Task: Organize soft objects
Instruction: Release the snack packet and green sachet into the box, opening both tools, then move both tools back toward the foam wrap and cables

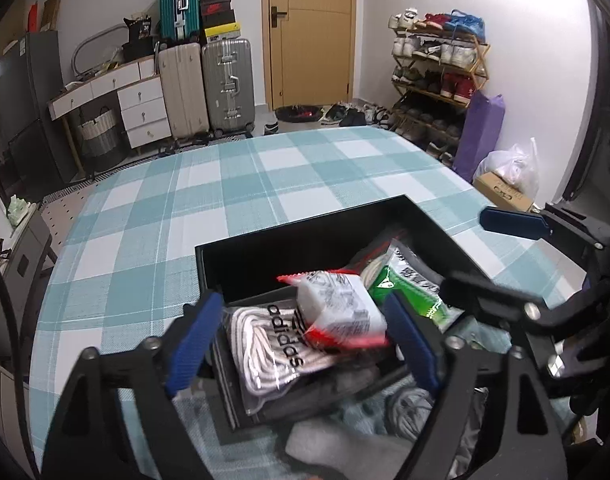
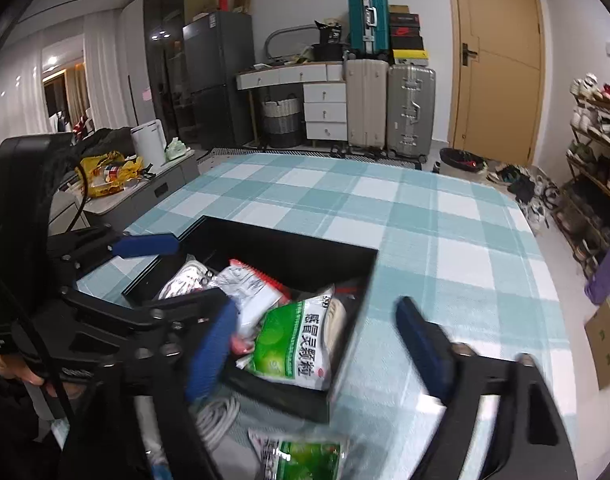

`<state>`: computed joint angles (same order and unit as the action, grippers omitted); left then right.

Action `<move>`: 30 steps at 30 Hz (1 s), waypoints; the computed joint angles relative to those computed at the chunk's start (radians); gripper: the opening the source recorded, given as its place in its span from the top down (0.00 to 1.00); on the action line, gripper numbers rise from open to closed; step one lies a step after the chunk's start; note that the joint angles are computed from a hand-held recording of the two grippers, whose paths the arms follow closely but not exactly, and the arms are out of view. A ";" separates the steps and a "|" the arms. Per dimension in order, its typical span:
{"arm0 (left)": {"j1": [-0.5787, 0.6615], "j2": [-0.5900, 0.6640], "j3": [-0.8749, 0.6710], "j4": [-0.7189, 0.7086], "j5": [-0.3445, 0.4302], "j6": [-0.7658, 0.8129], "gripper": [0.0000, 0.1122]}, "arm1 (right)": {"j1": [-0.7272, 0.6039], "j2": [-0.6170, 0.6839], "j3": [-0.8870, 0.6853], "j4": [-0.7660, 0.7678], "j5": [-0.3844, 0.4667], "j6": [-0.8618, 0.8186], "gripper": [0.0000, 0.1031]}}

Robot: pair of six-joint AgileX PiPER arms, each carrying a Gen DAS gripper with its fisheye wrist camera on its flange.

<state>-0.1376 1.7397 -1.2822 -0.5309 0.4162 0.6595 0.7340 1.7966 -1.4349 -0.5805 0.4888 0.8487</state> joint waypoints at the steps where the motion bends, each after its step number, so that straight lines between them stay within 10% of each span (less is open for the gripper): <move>1: 0.001 -0.014 0.013 0.000 -0.005 0.003 0.15 | 0.003 -0.021 0.023 -0.013 -0.003 0.026 0.06; 30: 0.077 -0.201 0.263 -0.055 0.009 0.023 0.08 | 0.093 -0.232 0.318 -0.088 0.052 0.287 0.01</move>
